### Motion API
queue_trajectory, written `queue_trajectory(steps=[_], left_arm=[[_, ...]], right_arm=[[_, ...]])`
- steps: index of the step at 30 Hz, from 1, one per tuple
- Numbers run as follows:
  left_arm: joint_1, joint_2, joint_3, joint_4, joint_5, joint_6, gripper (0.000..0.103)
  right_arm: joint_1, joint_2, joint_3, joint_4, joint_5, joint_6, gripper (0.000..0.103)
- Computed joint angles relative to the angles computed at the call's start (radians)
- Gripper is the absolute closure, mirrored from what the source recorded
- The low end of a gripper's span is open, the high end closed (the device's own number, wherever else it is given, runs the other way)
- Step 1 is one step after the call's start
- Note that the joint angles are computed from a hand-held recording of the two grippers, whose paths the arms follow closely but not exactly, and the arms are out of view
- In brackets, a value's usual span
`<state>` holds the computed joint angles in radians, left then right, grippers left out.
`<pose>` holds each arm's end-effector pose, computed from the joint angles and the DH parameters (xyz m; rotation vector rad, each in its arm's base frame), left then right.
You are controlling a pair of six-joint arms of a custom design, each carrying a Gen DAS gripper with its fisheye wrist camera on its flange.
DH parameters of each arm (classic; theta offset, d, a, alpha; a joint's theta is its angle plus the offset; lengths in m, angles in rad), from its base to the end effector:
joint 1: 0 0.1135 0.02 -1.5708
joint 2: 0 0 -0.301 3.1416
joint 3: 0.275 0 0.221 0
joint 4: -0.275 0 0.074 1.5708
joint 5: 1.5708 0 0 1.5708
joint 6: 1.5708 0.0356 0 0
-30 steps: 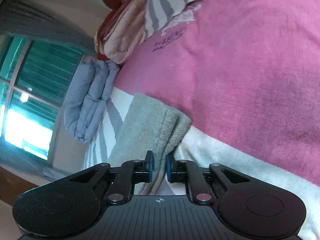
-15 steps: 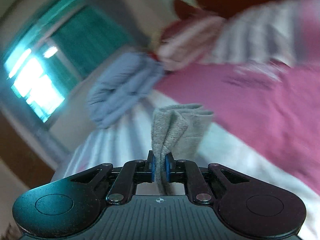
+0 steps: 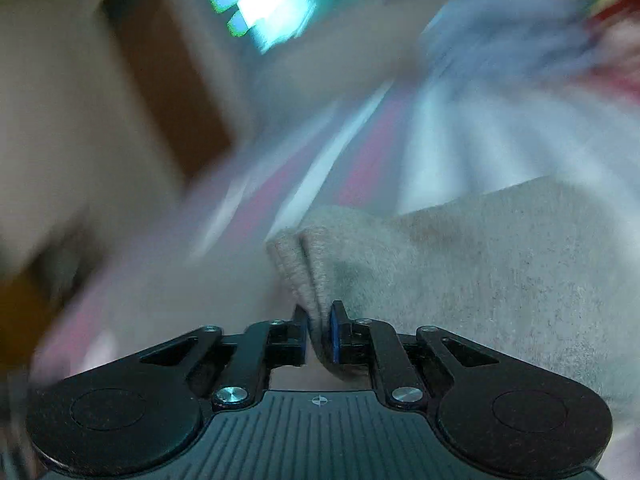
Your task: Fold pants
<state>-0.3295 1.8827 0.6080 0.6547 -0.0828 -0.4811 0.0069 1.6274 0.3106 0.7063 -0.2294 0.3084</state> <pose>0.3046 -0.1011 0.1504 -0.2145 2.2018 -0.3647 0.2375 0.0097 0.1609 0.1991 2.1860 0.4285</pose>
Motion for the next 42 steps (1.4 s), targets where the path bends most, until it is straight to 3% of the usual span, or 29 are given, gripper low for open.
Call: queue_trajectory(steps=[1, 2, 3, 4, 6, 7, 9, 11, 14, 15, 16, 17, 19, 23, 29, 30, 31, 33, 36, 41, 42], left_arm=[[0.008, -0.005, -0.004, -0.001, 0.007, 0.000, 0.008], [0.011, -0.008, -0.012, 0.005, 0.008, 0.001, 0.008], [0.015, -0.010, -0.021, 0.015, 0.011, 0.003, 0.008], [0.019, -0.010, -0.030, 0.026, 0.016, 0.007, 0.008], [0.015, -0.002, -0.031, 0.036, 0.010, 0.010, 0.008], [0.008, 0.003, -0.028, 0.037, 0.003, 0.007, 0.007], [-0.005, 0.010, -0.022, 0.037, -0.007, -0.005, 0.007], [-0.024, 0.016, -0.013, 0.039, -0.014, -0.015, 0.007], [-0.056, 0.020, 0.010, 0.024, -0.021, -0.019, 0.007], [-0.066, 0.024, 0.020, 0.021, -0.020, -0.019, 0.007], [-0.071, 0.029, 0.027, 0.017, -0.018, -0.018, 0.007], [-0.078, 0.031, 0.038, 0.005, -0.021, -0.017, 0.007], [-0.094, 0.035, 0.047, 0.005, -0.028, -0.010, 0.007], [-0.112, 0.050, 0.070, -0.013, -0.036, -0.003, 0.007], [-0.129, 0.074, 0.088, -0.010, -0.055, -0.003, 0.006], [-0.132, 0.080, 0.100, -0.015, -0.057, -0.005, 0.006], [-0.135, 0.089, 0.122, -0.029, -0.053, -0.006, 0.006], [-0.142, 0.102, 0.158, -0.048, -0.047, -0.002, 0.006], [-0.156, 0.122, 0.212, -0.083, -0.047, 0.004, 0.006], [-0.176, 0.157, 0.275, -0.125, -0.042, 0.019, 0.006], [-0.179, 0.163, 0.285, -0.135, -0.045, 0.021, 0.006]], right_arm=[[0.113, 0.053, 0.014, -0.001, 0.120, -0.017, 0.075], [0.194, 0.063, -0.022, 0.088, 0.224, -0.050, 0.051], [0.229, 0.062, -0.048, 0.147, 0.218, -0.062, 0.042], [0.245, 0.046, -0.063, 0.164, 0.210, -0.048, 0.042], [0.257, -0.005, -0.089, 0.182, 0.204, -0.055, 0.045], [0.229, -0.023, -0.109, 0.212, 0.154, -0.039, 0.051], [0.193, -0.054, -0.123, 0.229, 0.141, 0.000, 0.073], [0.152, -0.078, -0.096, 0.185, 0.188, 0.047, 0.079], [0.100, -0.025, -0.042, 0.142, 0.239, 0.135, 0.079], [0.070, 0.018, -0.008, 0.102, 0.157, 0.155, 0.079], [0.032, 0.087, 0.039, 0.055, -0.012, 0.168, 0.079], [0.038, 0.110, 0.036, 0.079, -0.039, 0.153, 0.079], [0.091, 0.072, 0.039, 0.059, 0.056, 0.075, 0.079], [0.107, 0.010, -0.059, 0.209, 0.183, 0.087, 0.079], [-0.019, -0.016, -0.205, 0.361, 0.431, 0.128, 0.079], [-0.069, -0.001, -0.198, 0.327, 0.416, 0.130, 0.079], [-0.170, 0.041, -0.149, 0.235, 0.307, 0.110, 0.079], [-0.275, 0.118, -0.151, 0.313, 0.163, 0.116, 0.081], [-0.303, 0.106, -0.113, 0.343, 0.181, 0.107, 0.081], [-0.344, 0.134, 0.045, 0.219, 0.203, 0.065, 0.081], [-0.356, 0.147, 0.091, 0.144, 0.192, 0.039, 0.081]])
